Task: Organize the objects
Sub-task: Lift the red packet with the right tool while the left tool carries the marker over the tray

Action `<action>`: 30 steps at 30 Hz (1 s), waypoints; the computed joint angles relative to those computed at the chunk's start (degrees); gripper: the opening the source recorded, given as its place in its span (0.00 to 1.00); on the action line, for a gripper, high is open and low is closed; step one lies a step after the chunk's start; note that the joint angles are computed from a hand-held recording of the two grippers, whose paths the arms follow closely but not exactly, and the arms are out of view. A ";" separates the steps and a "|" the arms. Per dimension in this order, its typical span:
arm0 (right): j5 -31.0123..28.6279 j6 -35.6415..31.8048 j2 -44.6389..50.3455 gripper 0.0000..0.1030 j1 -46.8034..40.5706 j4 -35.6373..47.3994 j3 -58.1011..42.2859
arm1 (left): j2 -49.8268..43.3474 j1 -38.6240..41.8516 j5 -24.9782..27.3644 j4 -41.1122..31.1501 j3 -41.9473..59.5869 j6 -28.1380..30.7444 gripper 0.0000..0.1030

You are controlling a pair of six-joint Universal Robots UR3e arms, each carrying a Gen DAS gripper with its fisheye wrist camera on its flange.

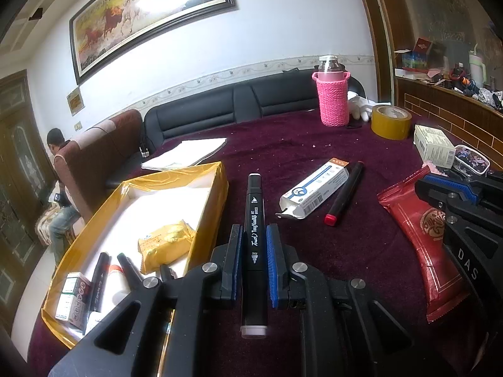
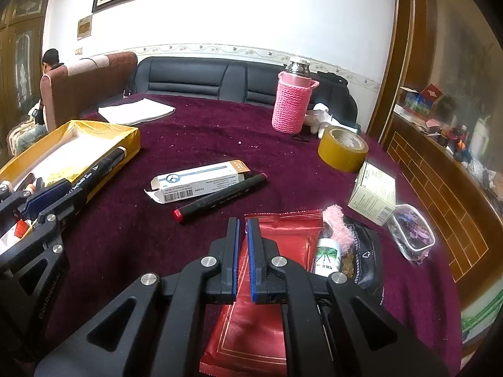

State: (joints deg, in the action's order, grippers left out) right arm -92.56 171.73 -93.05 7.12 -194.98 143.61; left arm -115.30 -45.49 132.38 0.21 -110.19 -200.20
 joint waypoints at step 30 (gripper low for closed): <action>25.97 13.15 -9.07 0.03 -1.05 21.77 -7.77 | 44.74 25.46 -27.63 -1.64 -31.68 5.36 0.11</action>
